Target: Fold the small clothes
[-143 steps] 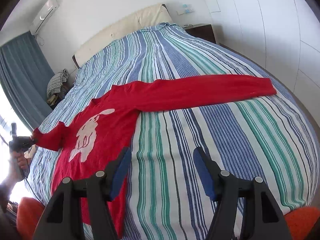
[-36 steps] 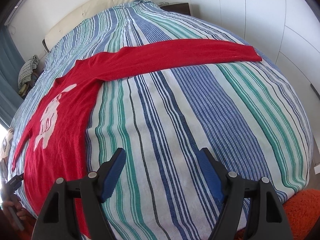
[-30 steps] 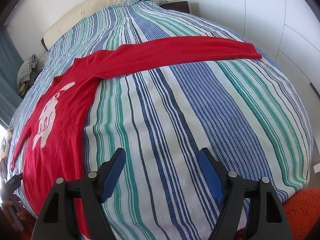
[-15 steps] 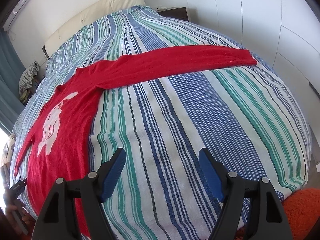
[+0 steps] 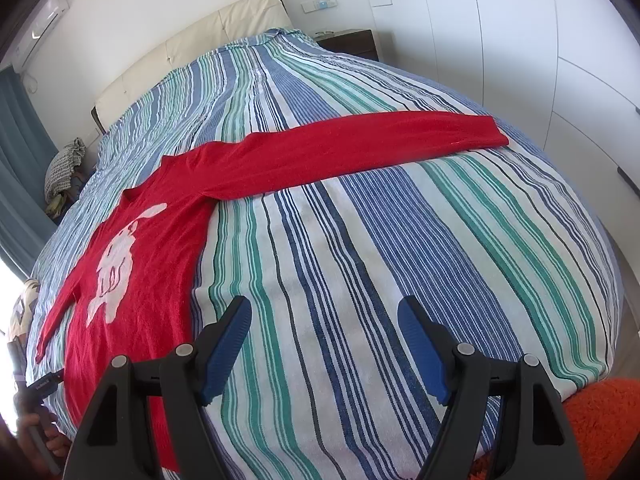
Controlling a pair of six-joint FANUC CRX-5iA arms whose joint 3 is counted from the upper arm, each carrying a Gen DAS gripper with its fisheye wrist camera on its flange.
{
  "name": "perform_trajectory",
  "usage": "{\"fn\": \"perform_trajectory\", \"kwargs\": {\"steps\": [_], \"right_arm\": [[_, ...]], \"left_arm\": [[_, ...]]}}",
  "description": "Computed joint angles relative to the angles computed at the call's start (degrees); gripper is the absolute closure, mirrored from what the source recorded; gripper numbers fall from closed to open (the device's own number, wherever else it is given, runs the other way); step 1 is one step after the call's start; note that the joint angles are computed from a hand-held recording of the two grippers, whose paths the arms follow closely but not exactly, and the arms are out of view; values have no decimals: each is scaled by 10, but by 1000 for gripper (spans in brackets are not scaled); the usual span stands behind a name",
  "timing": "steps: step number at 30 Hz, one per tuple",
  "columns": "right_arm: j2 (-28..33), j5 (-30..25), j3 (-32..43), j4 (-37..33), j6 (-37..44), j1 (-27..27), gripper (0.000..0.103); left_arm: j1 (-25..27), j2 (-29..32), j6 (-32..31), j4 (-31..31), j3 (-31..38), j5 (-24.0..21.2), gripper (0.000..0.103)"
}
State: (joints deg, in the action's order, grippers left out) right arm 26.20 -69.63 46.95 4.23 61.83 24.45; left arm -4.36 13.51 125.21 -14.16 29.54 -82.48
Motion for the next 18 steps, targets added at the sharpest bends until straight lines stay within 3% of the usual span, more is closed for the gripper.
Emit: {"fn": "perform_trajectory", "kwargs": {"steps": [4,11,18], "right_arm": [[-1,3,-1,0,-1,0,28],[-11,21,-16,3,-8,-1,27],[-18,32,-26,6,-11,0,27]], "left_arm": [[0,0,2,-1,1,2,0],[10,-38,38,10,-35,56,1],[-18,-62,80,-70,-31,80,1]]}}
